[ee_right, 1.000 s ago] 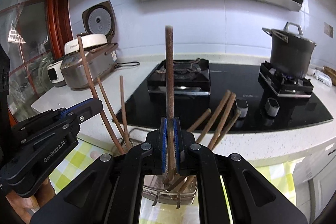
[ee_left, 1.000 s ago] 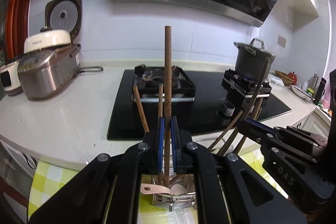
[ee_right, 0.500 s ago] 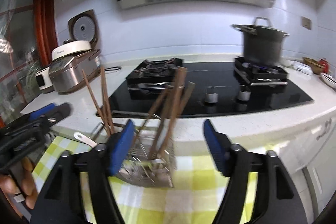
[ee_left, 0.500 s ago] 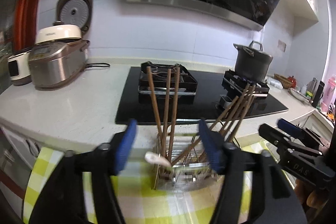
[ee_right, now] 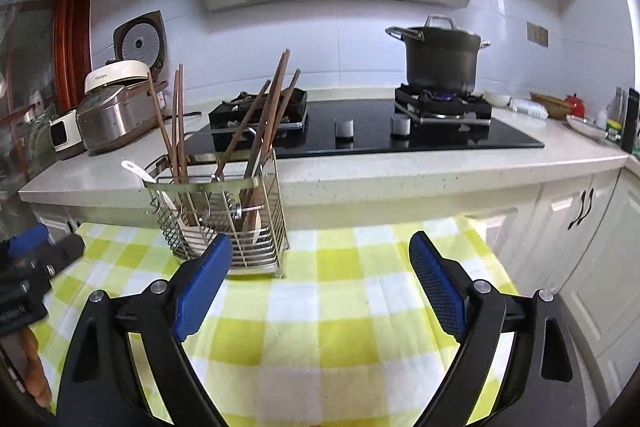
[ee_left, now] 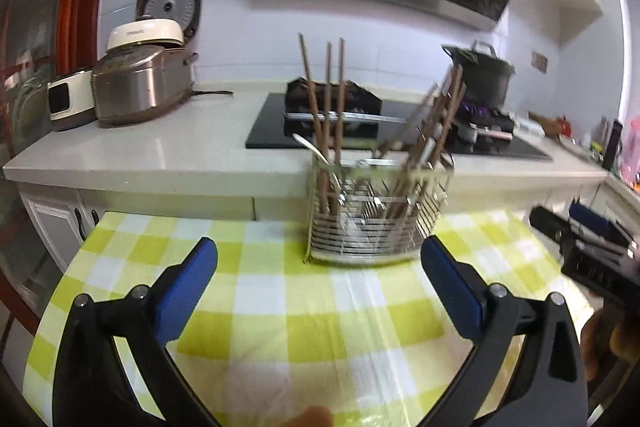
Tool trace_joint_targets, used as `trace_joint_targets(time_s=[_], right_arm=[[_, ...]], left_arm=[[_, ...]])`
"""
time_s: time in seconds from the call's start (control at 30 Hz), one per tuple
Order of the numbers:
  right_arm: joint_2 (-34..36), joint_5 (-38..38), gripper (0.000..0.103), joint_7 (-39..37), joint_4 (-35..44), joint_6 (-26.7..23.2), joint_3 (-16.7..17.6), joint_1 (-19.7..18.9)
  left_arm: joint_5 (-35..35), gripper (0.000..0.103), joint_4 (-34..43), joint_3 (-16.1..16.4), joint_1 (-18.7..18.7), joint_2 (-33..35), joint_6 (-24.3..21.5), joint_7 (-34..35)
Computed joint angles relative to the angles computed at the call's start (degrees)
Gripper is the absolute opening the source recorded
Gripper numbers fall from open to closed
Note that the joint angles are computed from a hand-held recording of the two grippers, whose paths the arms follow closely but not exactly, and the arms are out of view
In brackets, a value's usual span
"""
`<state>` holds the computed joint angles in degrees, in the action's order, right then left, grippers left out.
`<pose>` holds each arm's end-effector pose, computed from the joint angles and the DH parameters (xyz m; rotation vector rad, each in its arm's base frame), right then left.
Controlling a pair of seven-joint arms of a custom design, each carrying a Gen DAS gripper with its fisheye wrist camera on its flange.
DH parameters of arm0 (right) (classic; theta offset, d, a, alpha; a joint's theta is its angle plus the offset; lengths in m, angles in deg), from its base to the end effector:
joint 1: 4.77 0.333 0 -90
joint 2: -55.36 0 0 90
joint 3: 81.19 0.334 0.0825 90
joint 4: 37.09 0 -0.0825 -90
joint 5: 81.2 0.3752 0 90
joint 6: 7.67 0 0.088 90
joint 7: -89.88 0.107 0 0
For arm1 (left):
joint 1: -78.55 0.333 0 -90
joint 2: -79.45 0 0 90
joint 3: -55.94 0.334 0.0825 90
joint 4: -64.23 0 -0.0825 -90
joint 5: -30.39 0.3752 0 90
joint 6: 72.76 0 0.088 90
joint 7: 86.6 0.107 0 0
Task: Organize utensils
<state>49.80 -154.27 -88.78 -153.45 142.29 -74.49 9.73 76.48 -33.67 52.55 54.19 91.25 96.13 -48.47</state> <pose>0.5135 0.2250 0.5743 -1.3242 1.7517 -1.0272 0.5641 -0.3458 0.5969 -1.3687 1.8192 -1.1510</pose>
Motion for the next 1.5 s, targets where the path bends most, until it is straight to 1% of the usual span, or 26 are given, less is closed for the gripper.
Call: trace_joint_targets(time_s=[0.1, 0.13, 0.2, 0.37, 0.47, 0.67, 0.9, 1.13, 1.5], right_arm=[[0.8, -1.6, 0.084, 0.2, 0.8, -0.3, 0.1, 0.0], [1.3, -1.3, 0.084, -0.4, 1.4, 0.2, -0.1, 0.1], [2.0, -1.1, 0.084, -0.8, 2.0, 1.6, -0.7, 0.0], [3.0, -0.7, 0.084, -1.4, 2.9, 2.5, -1.4, 0.1], [3.5, -0.2, 0.084, -1.0, 3.1, 3.6, -2.0, -0.2], [4.4, 0.4, 0.084, -1.5, 3.8, 4.2, -2.4, -0.1], [4.6, 0.7, 0.084, -2.0, 3.9, 4.2, -2.6, 0.2], [4.6, 0.8, 0.084, -2.0, 3.9, 4.4, -2.7, 0.2], [4.6, 1.2, 0.084, -2.6, 3.8, 4.6, -2.7, 0.3]], left_arm=[[0.3, 0.098, 0.9, 0.2, -0.4, 0.8, 0.5, -0.6], [0.0, 0.098, 1.8, 0.3, -0.5, 1.5, 0.5, -0.4], [1.0, 0.098, 3.4, 1.4, -1.6, 2.3, -0.3, -1.8], [0.4, 0.098, 5.9, 2.2, -2.1, 3.9, -1.1, -2.0], [-0.9, 0.098, 6.9, 2.2, -2.0, 4.7, -1.1, -0.9], [-3.2, 0.099, 8.1, 2.6, -2.5, 5.6, -1.2, 1.5], [-4.7, 0.099, 8.3, 3.3, -3.2, 5.9, -1.2, 2.8], [-4.5, 0.099, 8.0, 4.2, -3.8, 5.7, -0.9, 2.2], [-4.5, 0.099, 7.9, 4.0, -3.7, 5.6, -1.0, 2.3]])
